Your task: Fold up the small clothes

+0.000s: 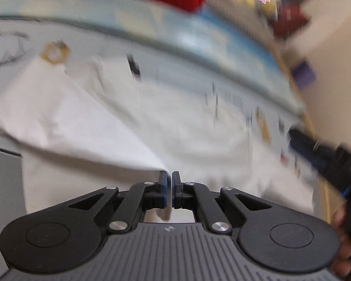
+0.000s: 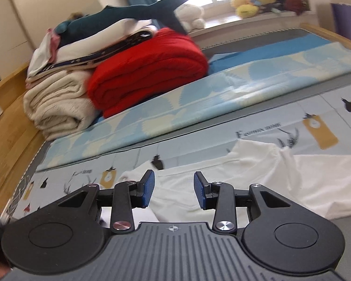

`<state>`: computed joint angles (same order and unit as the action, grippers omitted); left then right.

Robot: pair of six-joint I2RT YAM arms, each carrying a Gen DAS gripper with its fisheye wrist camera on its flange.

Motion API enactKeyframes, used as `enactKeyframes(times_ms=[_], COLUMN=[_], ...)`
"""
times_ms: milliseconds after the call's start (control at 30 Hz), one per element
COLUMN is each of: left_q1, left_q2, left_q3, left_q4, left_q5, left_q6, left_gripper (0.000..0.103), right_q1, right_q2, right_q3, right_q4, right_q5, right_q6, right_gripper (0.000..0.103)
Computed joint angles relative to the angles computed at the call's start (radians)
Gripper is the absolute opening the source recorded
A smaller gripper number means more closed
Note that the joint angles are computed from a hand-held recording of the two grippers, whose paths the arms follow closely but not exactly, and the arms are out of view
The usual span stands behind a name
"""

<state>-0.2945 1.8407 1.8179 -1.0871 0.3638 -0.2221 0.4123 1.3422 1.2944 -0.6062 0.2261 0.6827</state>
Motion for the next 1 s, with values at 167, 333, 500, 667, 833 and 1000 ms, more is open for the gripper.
enactKeyframes(times_ms=[167,333,500,667,833,1000], left_q1=[0.055,0.073,0.067,0.004,-0.007,0.03], left_q2=[0.051,0.148,0.169,0.102,0.09,0.054], left_q3=[0.107,0.219,0.236,0.025,-0.045,-0.03], left_q4=[-0.034,-0.122,-0.247,-0.199,-0.085,0.036], left_q5=[-0.025,-0.029,0.039,-0.045,-0.098,0.032], left_q6=[-0.009,-0.026,0.055,0.084,-0.003,-0.065], left_gripper=[0.004,0.015,0.05,0.054,0.029,0.003], right_q1=[-0.05,-0.119,-0.13,-0.133,-0.155,-0.166], right_q2=[-0.02,-0.003,0.032,0.048,0.046,0.055], right_q3=[-0.05,-0.083,-0.086,-0.068,-0.083,-0.1], right_q4=[-0.025,-0.044,-0.053,-0.052,-0.036,-0.025], right_q5=[-0.008,-0.105,-0.182,-0.238,-0.291,-0.335], right_q6=[0.0,0.059,0.101,0.113,0.133,0.19], right_gripper=[0.04,0.04,0.04,0.04,0.042,0.043])
